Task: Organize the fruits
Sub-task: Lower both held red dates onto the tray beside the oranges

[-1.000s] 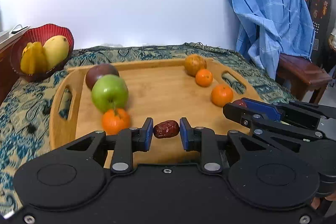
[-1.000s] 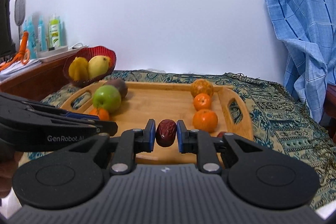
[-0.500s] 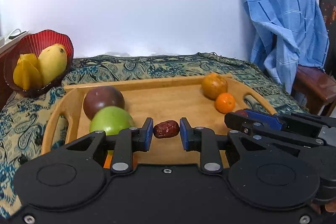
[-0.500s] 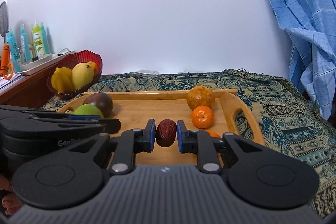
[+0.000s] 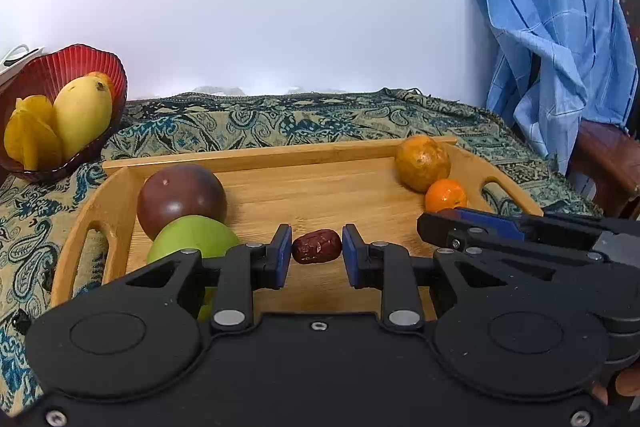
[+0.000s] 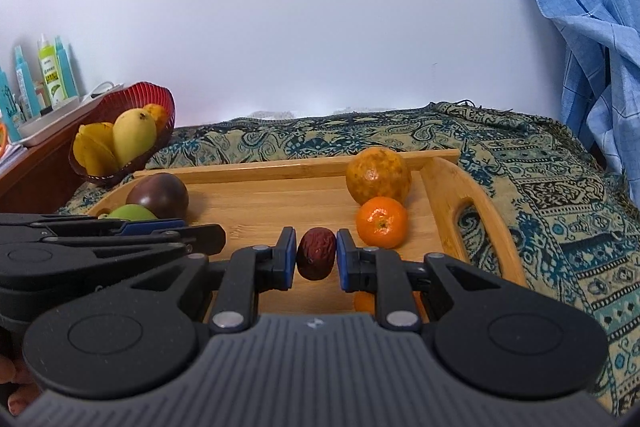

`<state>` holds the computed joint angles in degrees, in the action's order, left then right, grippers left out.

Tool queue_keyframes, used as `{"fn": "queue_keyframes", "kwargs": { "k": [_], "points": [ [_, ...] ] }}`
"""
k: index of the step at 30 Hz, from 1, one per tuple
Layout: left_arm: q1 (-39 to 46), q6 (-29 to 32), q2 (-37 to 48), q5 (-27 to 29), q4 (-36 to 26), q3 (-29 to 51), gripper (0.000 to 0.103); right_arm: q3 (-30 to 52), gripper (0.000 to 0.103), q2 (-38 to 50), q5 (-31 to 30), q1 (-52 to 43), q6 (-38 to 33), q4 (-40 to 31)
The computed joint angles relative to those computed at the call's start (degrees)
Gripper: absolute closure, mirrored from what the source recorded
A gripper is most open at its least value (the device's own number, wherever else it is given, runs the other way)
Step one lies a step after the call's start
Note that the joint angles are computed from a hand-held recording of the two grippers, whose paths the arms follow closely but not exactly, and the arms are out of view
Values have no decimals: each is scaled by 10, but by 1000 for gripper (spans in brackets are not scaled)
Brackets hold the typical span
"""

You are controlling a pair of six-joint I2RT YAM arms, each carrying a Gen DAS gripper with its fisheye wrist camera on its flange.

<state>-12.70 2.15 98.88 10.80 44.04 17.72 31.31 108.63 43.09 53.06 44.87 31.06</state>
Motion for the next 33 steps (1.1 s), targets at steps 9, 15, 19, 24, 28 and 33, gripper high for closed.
{"fn": "queue_keyframes", "kwargs": {
  "k": [9,15,19,24,28,33],
  "points": [
    [0,-4,19,-6,-6,16,77,15,78,9,-17,-14,-1,-12],
    [-4,-6,18,-9,-11,19,77,18,78,11,-24,-17,-1,-20],
    [-9,0,19,-11,-15,22,77,26,77,12,-30,-20,-6,-36],
    [-11,3,18,-7,-30,30,77,26,77,8,-37,-27,-2,-43],
    [-18,6,20,-14,-30,32,77,21,76,2,-42,-33,3,-42],
    [-21,6,21,-16,-30,33,77,18,75,-1,-46,-36,6,-41]
  ]
}}
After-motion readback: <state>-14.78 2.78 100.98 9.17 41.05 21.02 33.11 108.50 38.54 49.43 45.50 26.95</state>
